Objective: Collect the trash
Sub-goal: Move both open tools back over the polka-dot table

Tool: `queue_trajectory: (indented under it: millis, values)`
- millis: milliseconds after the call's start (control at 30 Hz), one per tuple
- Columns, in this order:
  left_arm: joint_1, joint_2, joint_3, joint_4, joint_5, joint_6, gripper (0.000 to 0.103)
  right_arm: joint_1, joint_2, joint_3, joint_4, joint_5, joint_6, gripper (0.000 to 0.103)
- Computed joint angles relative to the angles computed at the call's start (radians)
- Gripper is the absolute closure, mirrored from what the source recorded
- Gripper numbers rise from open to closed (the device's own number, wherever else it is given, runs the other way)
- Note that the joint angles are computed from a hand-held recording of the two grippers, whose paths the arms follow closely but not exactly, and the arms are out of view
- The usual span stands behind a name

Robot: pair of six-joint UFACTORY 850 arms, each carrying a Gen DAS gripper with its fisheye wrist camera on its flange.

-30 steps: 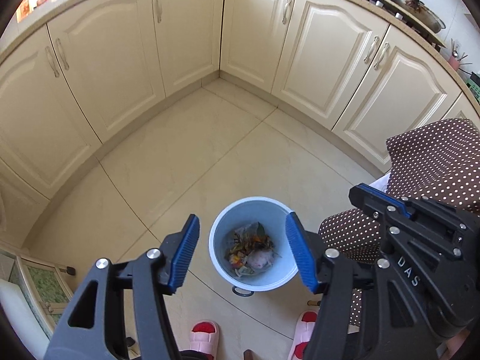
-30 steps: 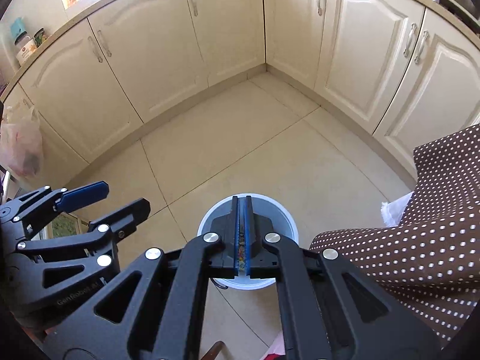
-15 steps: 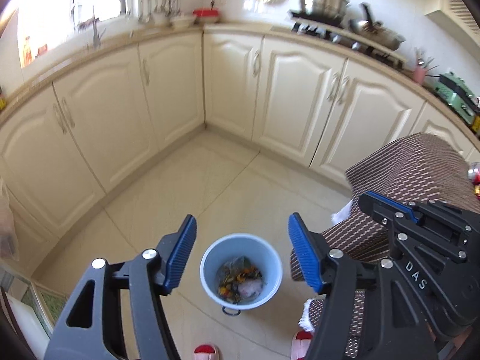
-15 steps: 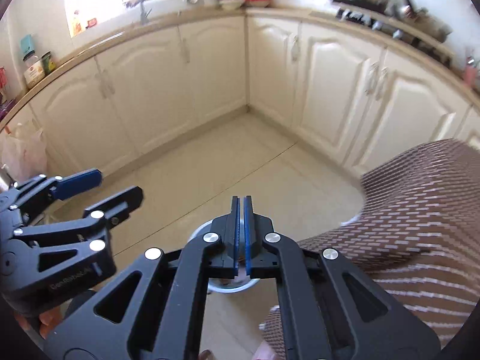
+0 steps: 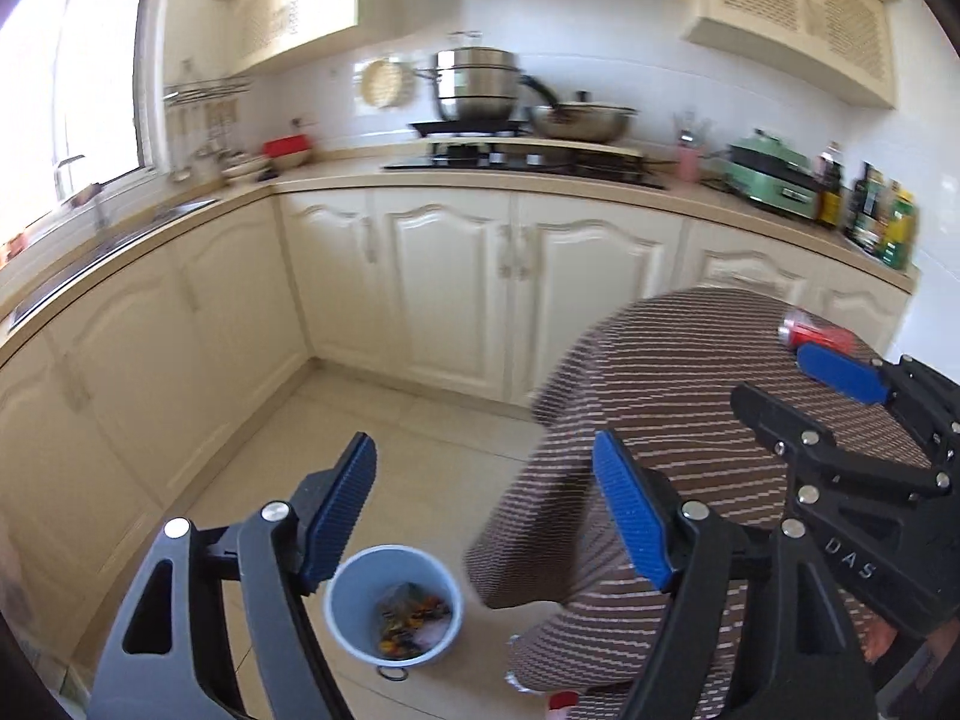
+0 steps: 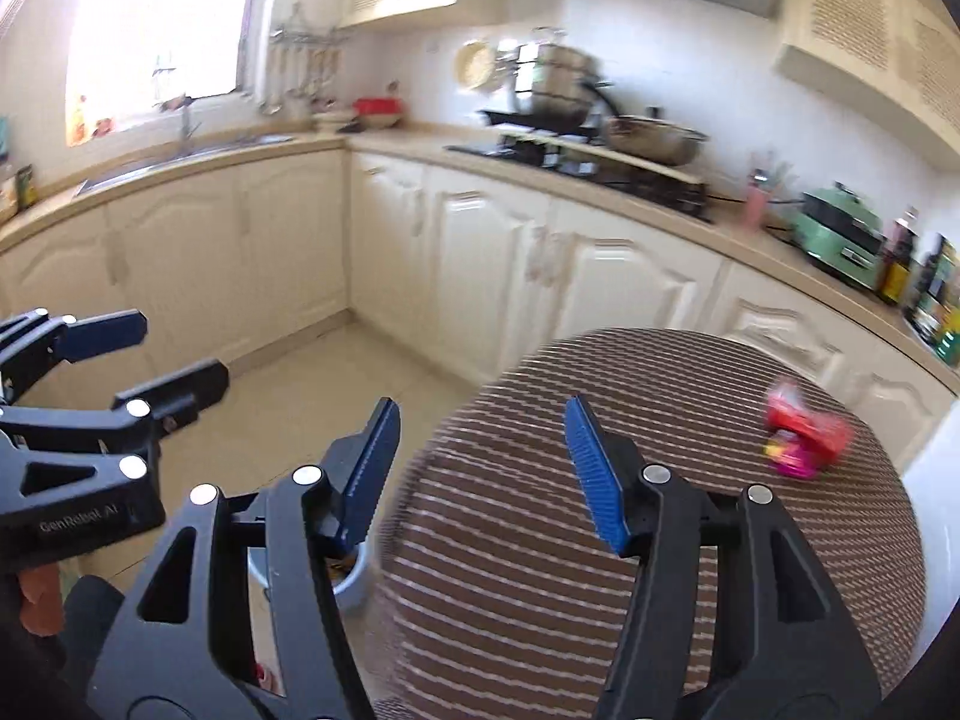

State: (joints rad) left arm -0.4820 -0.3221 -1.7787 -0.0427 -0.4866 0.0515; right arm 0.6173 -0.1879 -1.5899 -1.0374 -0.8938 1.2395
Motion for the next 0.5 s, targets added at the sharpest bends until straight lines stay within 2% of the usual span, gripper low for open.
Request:
queue_trajectory:
  millis: [200,433,500]
  values:
    - [-0.103,-0.098,-0.144,-0.169,-0.125,0.135,0.029,-0.059,0.195,0.221,-0.039,-0.052,0.100,0.043]
    - [-0.216,-0.276,-0.375,-0.127,-0.210,0.099,0.029,-0.188,0.354,0.401,0.000,-0.086,0.115,0.039]
    - [-0.253,-0.363,-0.499,-0.093,-0.261,0.080,0.029,-0.237,0.394,0.441,0.019,-0.087,0.116,0.039]
